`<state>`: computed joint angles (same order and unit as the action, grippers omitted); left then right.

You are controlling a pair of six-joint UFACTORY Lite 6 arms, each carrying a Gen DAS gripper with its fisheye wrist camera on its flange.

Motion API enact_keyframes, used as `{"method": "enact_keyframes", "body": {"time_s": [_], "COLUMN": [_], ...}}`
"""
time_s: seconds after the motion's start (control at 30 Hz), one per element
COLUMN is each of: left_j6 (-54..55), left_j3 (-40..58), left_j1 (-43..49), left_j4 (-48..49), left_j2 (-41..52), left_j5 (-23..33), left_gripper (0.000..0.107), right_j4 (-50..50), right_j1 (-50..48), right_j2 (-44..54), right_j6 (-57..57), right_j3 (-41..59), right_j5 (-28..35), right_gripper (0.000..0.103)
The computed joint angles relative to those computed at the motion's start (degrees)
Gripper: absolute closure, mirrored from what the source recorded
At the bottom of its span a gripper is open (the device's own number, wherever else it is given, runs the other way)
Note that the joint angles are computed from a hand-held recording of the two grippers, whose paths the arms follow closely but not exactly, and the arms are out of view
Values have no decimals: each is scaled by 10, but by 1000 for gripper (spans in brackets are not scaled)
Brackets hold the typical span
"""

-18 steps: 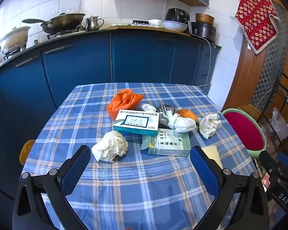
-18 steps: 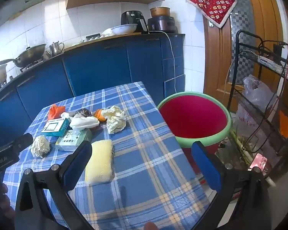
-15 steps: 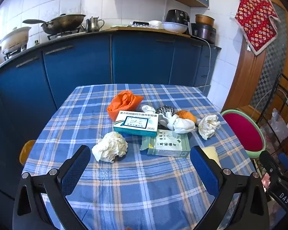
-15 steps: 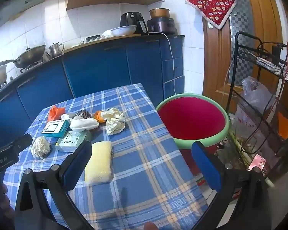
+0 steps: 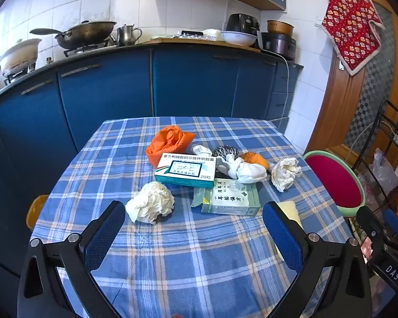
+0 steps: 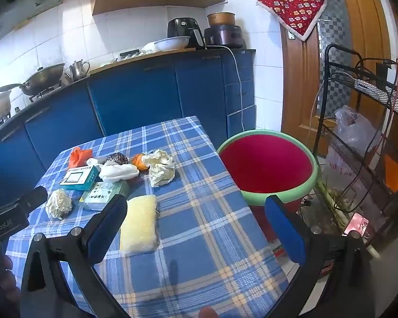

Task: Collect trash

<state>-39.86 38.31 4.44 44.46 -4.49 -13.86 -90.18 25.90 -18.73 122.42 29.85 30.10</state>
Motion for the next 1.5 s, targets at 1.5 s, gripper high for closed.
{"method": "enact_keyframes", "body": {"time_s": [1.5], "left_j6": [-37], "left_j3": [-3], "left_j1": [9], "left_j4": [39], "left_j2": [-12], "left_j5": [-2], "left_gripper": [4], "right_j4": [26], "right_j1": [14], "right_j2": [-9], "right_j6": [-25], "right_j3": [10], "right_j5": [17], "right_gripper": [1]}}
